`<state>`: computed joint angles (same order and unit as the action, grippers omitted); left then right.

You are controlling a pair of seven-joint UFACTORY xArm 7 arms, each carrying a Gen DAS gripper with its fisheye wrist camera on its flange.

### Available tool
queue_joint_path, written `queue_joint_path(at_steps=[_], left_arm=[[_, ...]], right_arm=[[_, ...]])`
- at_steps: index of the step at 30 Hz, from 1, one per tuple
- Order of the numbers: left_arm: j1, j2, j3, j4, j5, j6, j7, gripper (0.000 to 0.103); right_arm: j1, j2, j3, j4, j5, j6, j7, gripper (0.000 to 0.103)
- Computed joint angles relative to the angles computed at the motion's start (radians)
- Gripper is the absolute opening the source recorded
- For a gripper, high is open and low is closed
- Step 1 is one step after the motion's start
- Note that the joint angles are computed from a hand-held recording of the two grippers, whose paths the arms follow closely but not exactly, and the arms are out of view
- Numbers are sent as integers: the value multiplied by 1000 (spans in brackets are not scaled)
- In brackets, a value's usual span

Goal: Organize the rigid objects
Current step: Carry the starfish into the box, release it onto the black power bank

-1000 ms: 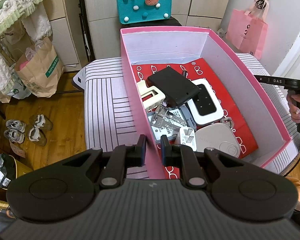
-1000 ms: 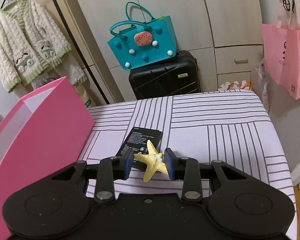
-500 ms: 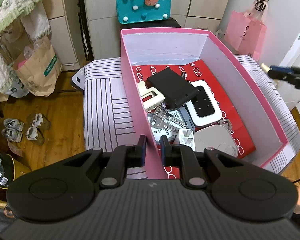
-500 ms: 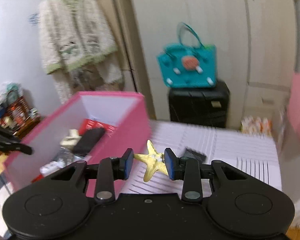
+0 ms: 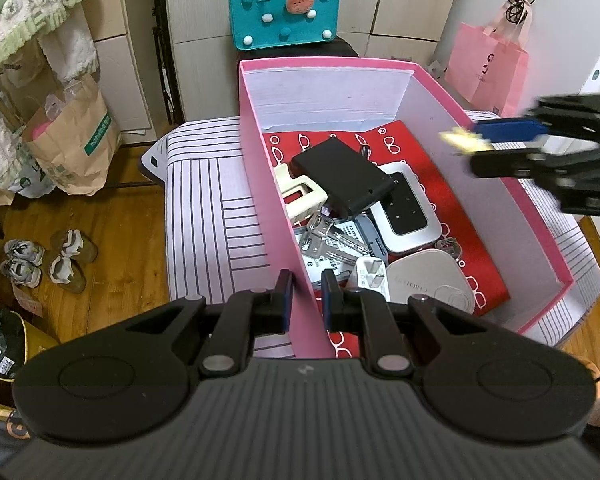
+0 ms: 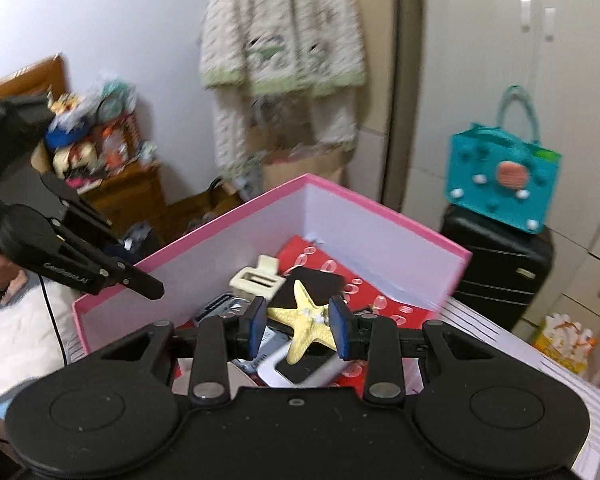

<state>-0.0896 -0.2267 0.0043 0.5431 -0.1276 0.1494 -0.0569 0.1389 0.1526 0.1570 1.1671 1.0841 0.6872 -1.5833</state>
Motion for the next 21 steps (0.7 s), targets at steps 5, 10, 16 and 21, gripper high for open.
queue_joint_path(at_steps=[5,10,16,21], left_arm=[[-13,2,11,6,-14,7,28,14],[-18,4,16,11,-35,14,50,14],[-9,5,6,11,-26,12,41,14],[-8,6,6,11,-26,10,41,14]], right_arm=[[55,123,23,128,-230,-21,152,39],[92,219,47,204,-434,-76,293,39],[76,266,88,242,-544,-103,372,39],[18,252,140,220,-475,-123,331,45]])
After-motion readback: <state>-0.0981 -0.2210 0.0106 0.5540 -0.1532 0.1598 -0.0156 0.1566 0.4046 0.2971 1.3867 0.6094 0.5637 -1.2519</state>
